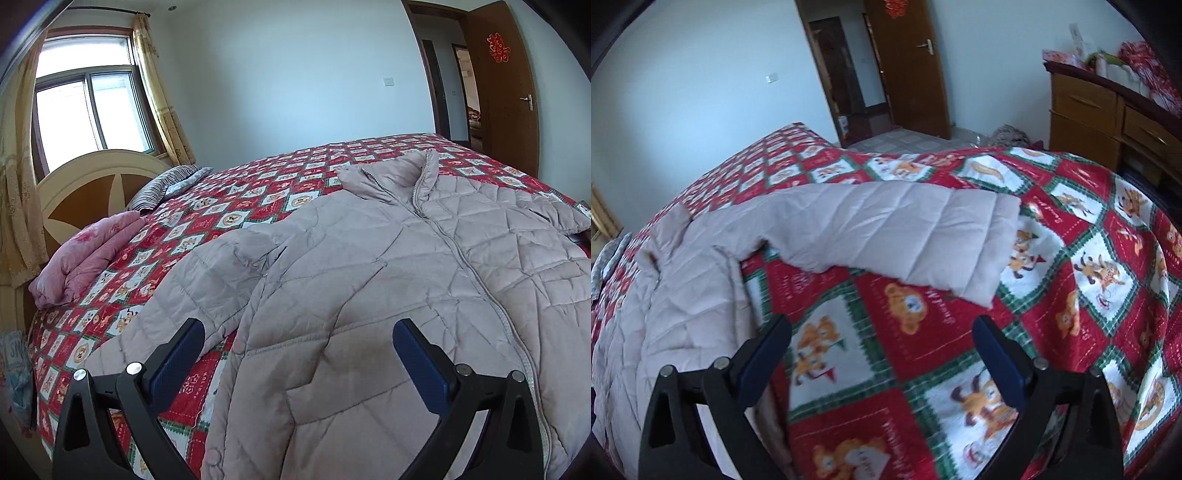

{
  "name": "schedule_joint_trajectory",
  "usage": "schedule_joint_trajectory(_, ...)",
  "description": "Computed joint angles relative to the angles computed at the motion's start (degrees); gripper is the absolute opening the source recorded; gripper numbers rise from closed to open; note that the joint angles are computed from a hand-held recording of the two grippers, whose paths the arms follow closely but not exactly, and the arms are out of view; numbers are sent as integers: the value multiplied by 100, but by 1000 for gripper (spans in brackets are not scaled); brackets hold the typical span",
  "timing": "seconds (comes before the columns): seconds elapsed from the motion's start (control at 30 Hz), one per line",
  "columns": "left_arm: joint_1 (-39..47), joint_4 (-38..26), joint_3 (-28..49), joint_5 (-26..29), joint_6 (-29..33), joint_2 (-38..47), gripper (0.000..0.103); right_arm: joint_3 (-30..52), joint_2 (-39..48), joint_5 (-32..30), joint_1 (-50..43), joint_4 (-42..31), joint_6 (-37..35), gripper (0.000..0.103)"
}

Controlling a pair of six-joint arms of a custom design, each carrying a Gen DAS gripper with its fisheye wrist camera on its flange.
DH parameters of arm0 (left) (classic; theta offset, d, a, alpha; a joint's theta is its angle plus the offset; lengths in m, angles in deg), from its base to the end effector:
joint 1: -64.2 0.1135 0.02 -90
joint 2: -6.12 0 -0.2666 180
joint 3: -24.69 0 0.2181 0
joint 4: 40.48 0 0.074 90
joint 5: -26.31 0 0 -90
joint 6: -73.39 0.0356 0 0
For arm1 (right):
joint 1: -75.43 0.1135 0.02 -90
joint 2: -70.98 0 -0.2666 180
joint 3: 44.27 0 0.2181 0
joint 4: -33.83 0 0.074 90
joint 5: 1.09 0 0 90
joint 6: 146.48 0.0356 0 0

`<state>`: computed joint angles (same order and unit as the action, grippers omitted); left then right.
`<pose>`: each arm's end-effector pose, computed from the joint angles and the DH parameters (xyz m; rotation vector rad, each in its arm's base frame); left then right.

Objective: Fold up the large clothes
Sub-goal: 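Grasp the sleeve cuff nearest the right tool with the right tool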

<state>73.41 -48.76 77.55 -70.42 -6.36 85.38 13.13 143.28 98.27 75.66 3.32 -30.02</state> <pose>0.2516 0.0450 0.2162 -0.0476 2.1887 0.3206 0.2263 -0.0049 0.2337 0.6098 2.2697 0.0352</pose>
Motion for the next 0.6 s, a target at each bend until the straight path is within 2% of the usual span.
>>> schedule_joint_trajectory(0.2,67,172,583,-58,-69,885,102,429,566,-531,-1137,25,-289,100)
schedule_joint_trajectory(0.3,128,187,829,-83,-99,1264,102,680,929,-791,-1446,-44,-264,93)
schedule_joint_trajectory(0.4,166,268,950,-124,-118,1522,102,860,1249,-1171,-1613,-84,-263,79)
schedule_joint_trajectory(0.47,225,342,1042,-157,-72,1697,102,956,1441,-1343,-1653,-98,-305,47)
schedule_joint_trajectory(0.5,270,332,1094,-151,-55,1767,102,945,1445,-1331,-1657,-46,-345,40)
schedule_joint_trajectory(0.53,326,303,1151,-110,-49,1830,102,986,1495,-1449,-1711,-57,-405,24)
schedule_joint_trajectory(0.6,419,258,1246,-60,-34,1926,102,1064,1487,-1557,-1798,-155,-410,18)
